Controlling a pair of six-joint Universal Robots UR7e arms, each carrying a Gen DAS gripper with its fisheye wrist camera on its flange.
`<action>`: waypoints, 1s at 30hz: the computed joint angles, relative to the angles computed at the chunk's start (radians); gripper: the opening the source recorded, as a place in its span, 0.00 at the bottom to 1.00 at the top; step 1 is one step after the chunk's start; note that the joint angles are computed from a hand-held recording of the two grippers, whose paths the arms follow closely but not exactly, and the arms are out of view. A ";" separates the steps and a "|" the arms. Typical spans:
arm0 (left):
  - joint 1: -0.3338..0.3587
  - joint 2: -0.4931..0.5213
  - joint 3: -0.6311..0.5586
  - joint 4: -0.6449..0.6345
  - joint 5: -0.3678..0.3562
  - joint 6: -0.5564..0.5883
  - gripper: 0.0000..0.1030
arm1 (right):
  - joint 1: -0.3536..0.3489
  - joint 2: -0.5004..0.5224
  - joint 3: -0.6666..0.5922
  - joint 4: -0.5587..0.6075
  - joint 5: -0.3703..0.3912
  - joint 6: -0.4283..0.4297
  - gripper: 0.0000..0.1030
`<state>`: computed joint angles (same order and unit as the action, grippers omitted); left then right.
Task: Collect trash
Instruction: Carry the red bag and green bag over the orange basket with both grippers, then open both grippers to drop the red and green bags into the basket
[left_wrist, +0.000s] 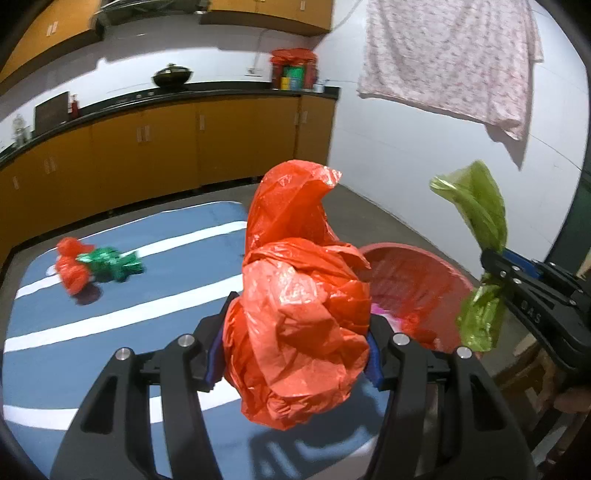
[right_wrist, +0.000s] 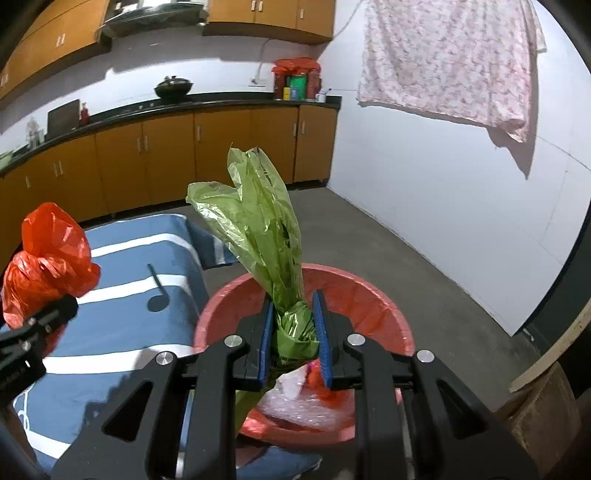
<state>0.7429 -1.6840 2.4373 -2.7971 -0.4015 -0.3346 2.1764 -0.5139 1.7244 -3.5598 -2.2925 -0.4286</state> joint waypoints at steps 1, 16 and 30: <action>0.004 0.023 -0.006 -0.031 -0.015 0.021 0.55 | -0.006 -0.004 -0.001 0.001 0.000 0.005 0.20; 0.116 0.316 -0.143 -0.302 -0.252 0.243 0.55 | -0.073 -0.028 -0.004 0.004 0.019 0.063 0.20; 0.206 0.423 -0.242 -0.321 -0.370 0.297 0.64 | -0.129 -0.047 -0.007 0.067 0.081 0.150 0.26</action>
<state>0.9484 -1.2610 2.1951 -3.1180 -0.7720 -0.0373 2.0471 -0.5612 1.7172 -3.4927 -2.2117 -0.2786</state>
